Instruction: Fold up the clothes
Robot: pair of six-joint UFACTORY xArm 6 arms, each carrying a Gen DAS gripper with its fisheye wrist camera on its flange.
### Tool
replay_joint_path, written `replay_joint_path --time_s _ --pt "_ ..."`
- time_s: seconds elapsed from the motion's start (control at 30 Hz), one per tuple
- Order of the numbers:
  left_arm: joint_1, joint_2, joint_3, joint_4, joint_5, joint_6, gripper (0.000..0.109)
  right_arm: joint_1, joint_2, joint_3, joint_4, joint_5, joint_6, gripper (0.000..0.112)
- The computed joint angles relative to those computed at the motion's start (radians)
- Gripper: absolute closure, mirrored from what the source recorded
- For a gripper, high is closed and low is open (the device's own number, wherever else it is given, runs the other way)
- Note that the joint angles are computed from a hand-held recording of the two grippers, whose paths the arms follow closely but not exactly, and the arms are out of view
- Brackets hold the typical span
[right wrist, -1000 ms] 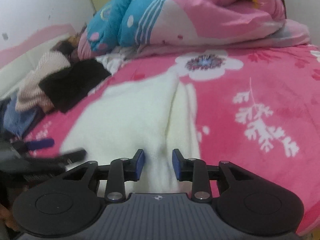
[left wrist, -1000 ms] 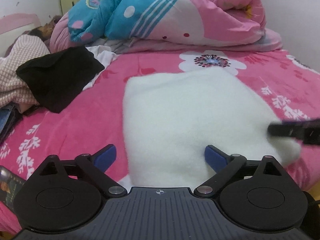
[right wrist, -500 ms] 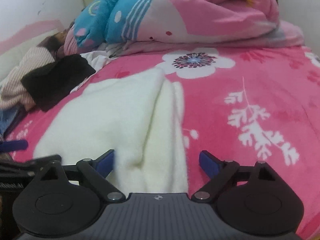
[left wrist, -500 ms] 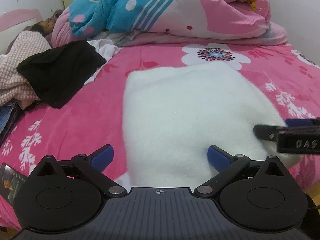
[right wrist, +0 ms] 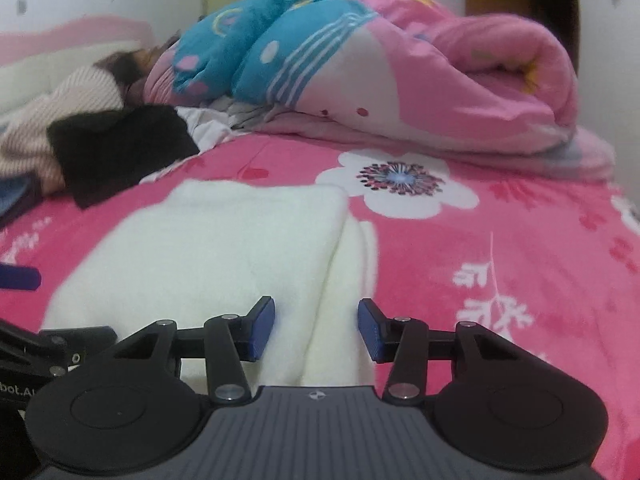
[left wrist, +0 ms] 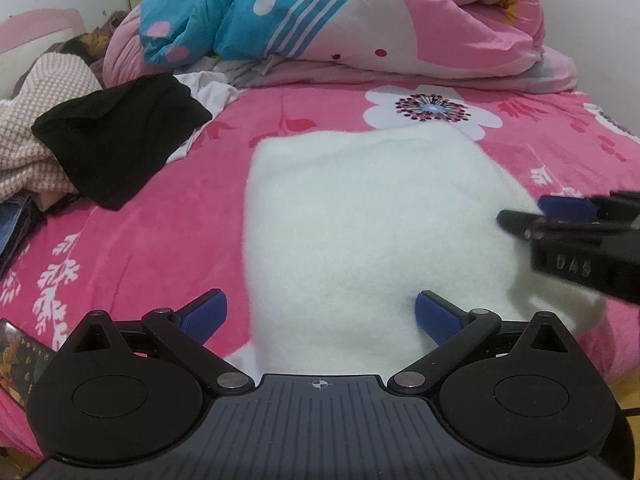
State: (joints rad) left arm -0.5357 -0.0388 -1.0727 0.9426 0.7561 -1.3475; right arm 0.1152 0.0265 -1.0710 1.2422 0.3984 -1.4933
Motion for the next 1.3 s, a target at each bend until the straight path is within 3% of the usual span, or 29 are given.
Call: replay_joint_path --time_s 0.07,0.2,0.3,0.4,0.5,0.7,0.83,1.3 --pt "0.003 -0.001 0.002 -0.003 -0.009 0.004 0.007 0.005 -0.014 -0.012 -0.020 0.002 0.027 0.089" --pt "0.011 -0.002 0.006 -0.011 -0.026 0.004 0.007 0.025 0.000 -0.050 0.037 0.001 -0.034 0.090" --pt "0.015 -0.004 0.010 -0.017 -0.038 0.005 0.007 0.044 0.054 -0.074 -0.036 -0.002 -0.012 0.090" --pt "0.017 -0.003 0.011 -0.020 -0.045 0.005 0.007 0.064 0.077 -0.075 -0.012 -0.040 -0.091 0.090" --pt "0.018 -0.004 0.011 -0.019 -0.046 0.009 0.006 0.060 0.077 -0.093 -0.087 -0.026 0.003 0.091" --pt "0.021 -0.001 0.008 -0.023 -0.048 0.020 0.006 0.062 0.109 -0.168 0.012 -0.023 -0.032 0.091" --pt "0.022 0.000 0.006 -0.026 -0.049 0.028 0.006 0.065 0.211 -0.230 -0.076 -0.013 0.027 0.091" --pt "0.024 0.002 0.005 -0.025 -0.051 0.022 0.006 0.029 0.219 -0.247 -0.066 0.072 0.036 0.090"
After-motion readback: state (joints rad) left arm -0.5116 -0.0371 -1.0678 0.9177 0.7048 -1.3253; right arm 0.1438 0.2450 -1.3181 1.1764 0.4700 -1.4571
